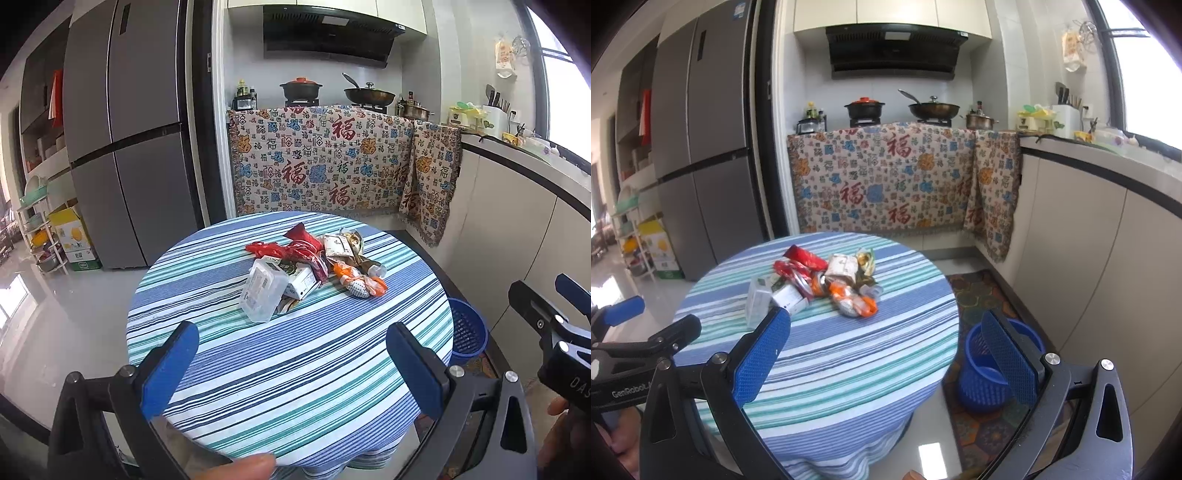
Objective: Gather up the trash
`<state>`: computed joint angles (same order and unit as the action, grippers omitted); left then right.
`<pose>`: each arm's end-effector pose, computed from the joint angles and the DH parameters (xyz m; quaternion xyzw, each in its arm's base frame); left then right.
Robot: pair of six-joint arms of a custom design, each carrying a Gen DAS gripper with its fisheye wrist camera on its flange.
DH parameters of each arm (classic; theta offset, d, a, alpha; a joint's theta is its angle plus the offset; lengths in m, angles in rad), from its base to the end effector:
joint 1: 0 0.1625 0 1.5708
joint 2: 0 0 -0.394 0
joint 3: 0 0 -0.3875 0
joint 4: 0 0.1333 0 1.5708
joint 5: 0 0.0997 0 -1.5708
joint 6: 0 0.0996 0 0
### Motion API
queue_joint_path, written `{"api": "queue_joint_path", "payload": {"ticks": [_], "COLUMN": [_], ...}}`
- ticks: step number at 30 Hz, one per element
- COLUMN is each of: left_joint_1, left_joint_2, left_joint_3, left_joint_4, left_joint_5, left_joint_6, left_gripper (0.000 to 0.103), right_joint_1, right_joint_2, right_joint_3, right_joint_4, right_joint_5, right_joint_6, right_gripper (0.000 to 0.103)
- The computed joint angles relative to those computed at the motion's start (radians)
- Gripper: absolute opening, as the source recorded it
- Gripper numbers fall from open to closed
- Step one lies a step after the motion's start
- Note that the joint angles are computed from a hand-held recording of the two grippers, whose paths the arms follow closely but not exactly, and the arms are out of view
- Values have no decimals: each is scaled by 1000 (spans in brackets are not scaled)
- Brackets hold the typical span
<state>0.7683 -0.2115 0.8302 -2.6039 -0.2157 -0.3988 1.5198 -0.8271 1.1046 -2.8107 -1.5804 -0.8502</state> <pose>-0.4156 -0.7223 0.0411 0.0265 0.7728 -0.4789 0.4155 0.0925 -0.7839 0.3712 0.3428 -0.8175 0.4148 0.2054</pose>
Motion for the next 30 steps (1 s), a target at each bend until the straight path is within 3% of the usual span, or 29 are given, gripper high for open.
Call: {"api": "queue_joint_path", "payload": {"ticks": [18, 25, 30], "left_joint_1": [4, 14, 55], "left_joint_2": [-9, -23, -76], "left_joint_3": [14, 48, 133], "left_joint_4": [31, -22, 40], "left_joint_5": [8, -15, -37], "left_joint_6": [-27, -4, -107], "left_gripper": [103, 103, 103], "right_joint_1": [2, 3, 1], "right_joint_2": [0, 8, 30], "right_joint_3": [7, 4, -24], "right_joint_4": [-2, 3, 26], "right_joint_5": [-3, -7, -10], "right_joint_6": [-4, -9, -12], "right_gripper": [103, 103, 103]}}
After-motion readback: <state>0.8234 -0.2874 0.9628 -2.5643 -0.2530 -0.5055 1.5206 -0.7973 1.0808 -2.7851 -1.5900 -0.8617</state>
